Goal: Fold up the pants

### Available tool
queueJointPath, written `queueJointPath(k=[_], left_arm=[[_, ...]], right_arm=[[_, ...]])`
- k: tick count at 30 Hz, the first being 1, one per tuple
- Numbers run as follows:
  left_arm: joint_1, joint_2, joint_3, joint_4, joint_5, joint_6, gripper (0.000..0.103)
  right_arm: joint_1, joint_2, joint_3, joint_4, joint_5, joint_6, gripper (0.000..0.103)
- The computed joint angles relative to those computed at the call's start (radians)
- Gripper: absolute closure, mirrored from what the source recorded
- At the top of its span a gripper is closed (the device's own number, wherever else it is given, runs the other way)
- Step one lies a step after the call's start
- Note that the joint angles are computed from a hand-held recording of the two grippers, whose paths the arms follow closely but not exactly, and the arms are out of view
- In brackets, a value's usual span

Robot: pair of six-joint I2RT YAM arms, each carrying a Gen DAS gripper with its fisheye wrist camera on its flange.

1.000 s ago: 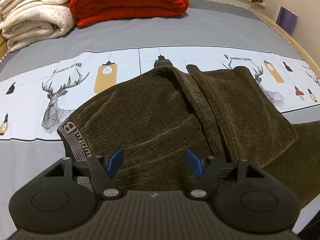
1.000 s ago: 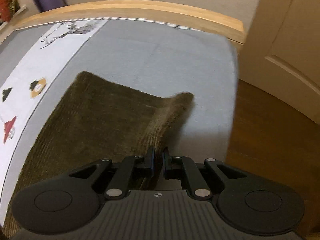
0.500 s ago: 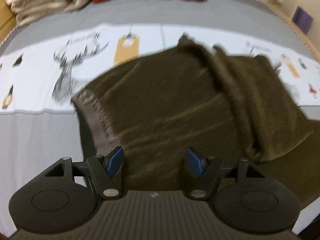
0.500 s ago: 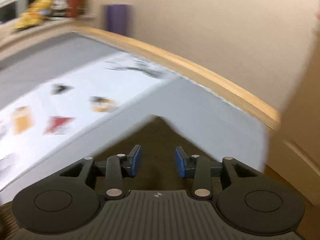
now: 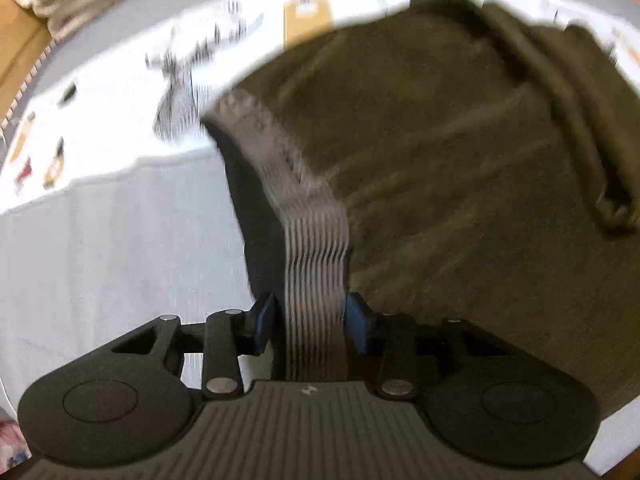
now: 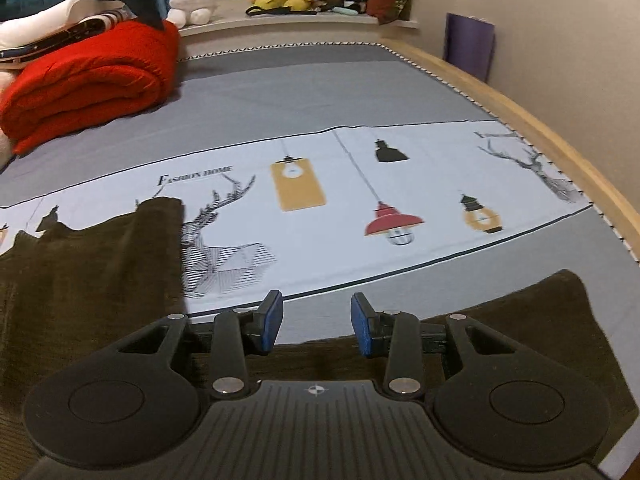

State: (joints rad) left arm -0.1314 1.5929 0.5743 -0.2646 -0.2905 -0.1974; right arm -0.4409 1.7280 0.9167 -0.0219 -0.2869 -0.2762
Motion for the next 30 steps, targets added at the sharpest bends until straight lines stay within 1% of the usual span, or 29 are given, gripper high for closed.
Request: queueJointPath(k=[2, 4, 5, 6, 7, 8, 9, 12, 14, 16, 19, 20, 22, 23, 24, 26, 27, 28, 30], left_arm=[[-0.022, -0.063, -0.016, 0.032, 0.018, 0.005, 0.054], [-0.025, -0.072, -0.031, 0.085, 0.049, 0.02, 0.054], [-0.023, -0.043, -0.025, 0.092, 0.051, 0.032, 0.055], [-0.016, 0.018, -0.007, 0.08, 0.038, 0.051, 0.056], [-0.007, 0.11, 0.03, 0.042, -0.013, 0.059, 0.063], [0.005, 0.152, 0.032, 0.055, -0.041, 0.062, 0.048], [0.013, 0.152, 0.029, 0.062, -0.05, 0.064, 0.046], [-0.017, 0.112, 0.055, -0.005, -0.074, 0.032, 0.059], [-0.072, 0.069, 0.059, -0.029, -0.12, -0.01, 0.059], [-0.087, -0.004, 0.051, -0.029, -0.087, -0.046, 0.059], [-0.084, -0.055, 0.045, 0.009, -0.006, -0.073, 0.059], [-0.081, -0.048, 0.04, 0.036, 0.02, -0.064, 0.059], [-0.059, 0.026, 0.046, 0.076, 0.047, -0.046, 0.059], [-0.049, 0.097, 0.069, 0.073, 0.038, -0.046, 0.059], [-0.052, 0.136, 0.082, 0.055, 0.02, -0.042, 0.06], [-0.079, 0.156, 0.085, 0.062, -0.035, -0.004, 0.061], [-0.099, 0.138, 0.09, 0.038, -0.056, -0.014, 0.06], [-0.115, 0.101, 0.083, 0.024, -0.056, -0.03, 0.059], [-0.137, 0.005, 0.068, 0.014, -0.032, -0.058, 0.049]], right_arm=[[0.017, -0.01, -0.016, 0.005, 0.004, 0.017, 0.064], [0.025, -0.01, -0.021, 0.01, 0.003, 0.015, 0.064], [0.029, -0.018, -0.034, 0.016, 0.006, 0.012, 0.064], [0.03, -0.021, -0.037, 0.015, 0.009, 0.005, 0.064], [0.03, -0.023, -0.041, 0.014, 0.01, -0.003, 0.064], [0.028, -0.022, -0.043, 0.014, 0.011, -0.01, 0.064], [0.026, -0.022, -0.044, 0.012, 0.014, -0.016, 0.064], [0.015, -0.017, -0.038, 0.002, 0.017, -0.029, 0.064], [0.009, -0.008, -0.029, -0.003, 0.015, -0.026, 0.064], [0.009, -0.004, -0.026, -0.003, 0.014, -0.021, 0.064], [0.014, -0.006, -0.03, 0.002, 0.013, -0.024, 0.063], [0.017, -0.009, -0.032, 0.003, 0.011, -0.024, 0.063], [0.023, -0.014, -0.037, 0.005, 0.01, -0.027, 0.063], [0.025, -0.016, -0.039, 0.006, 0.009, -0.028, 0.063], [0.027, -0.018, -0.04, 0.005, 0.008, -0.03, 0.063], [0.027, -0.02, -0.04, 0.003, 0.005, -0.031, 0.063], [0.027, -0.019, -0.039, 0.002, 0.003, -0.03, 0.063], [0.027, -0.019, -0.036, 0.0, 0.0, -0.028, 0.063], [0.025, -0.017, -0.032, 0.0, -0.006, -0.023, 0.063]])
